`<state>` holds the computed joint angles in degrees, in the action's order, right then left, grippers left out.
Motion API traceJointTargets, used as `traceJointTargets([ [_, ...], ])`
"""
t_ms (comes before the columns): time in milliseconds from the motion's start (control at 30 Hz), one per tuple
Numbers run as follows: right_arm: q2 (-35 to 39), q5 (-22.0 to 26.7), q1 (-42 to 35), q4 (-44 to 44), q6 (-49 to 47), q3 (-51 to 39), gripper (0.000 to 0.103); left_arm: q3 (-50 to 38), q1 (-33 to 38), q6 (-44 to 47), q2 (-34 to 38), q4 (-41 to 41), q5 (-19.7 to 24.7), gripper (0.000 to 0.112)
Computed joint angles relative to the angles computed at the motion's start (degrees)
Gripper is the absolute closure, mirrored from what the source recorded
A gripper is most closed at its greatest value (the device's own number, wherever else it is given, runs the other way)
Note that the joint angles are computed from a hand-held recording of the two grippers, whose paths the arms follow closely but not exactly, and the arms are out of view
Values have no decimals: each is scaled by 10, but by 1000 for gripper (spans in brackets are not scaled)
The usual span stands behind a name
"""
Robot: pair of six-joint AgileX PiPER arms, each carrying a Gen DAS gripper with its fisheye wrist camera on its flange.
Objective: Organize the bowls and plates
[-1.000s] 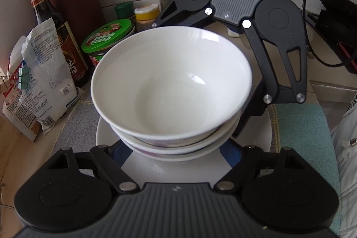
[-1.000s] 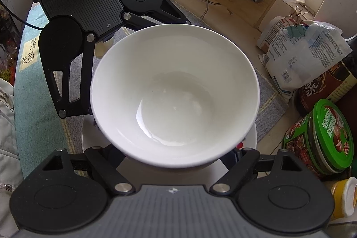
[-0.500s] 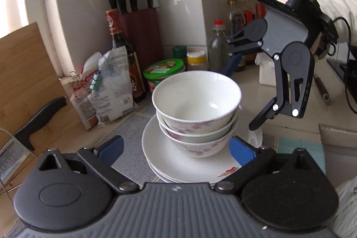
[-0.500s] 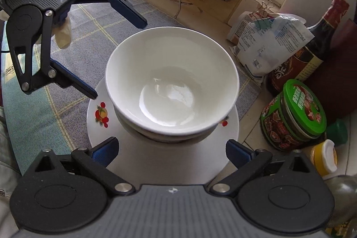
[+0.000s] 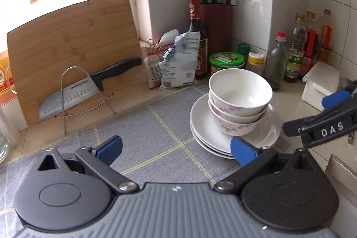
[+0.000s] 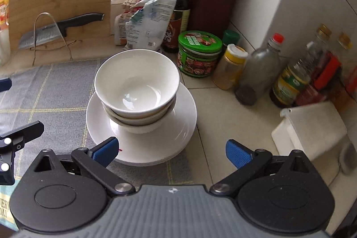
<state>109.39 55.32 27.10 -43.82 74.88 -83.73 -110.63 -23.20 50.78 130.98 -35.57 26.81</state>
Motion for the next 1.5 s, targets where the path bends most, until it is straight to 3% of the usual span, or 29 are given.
traceJointTargets([
  [200,4,66,74,-25,126,-13,0,56,9,24,-42,-25,-3,10],
  [400,8,107,109,-48,159,-31,0,95,13,47,-75,-48,-11,10],
  [1500,7,117,120,-65,171,-40,0,92,17,-1,-83,-22,3,10],
])
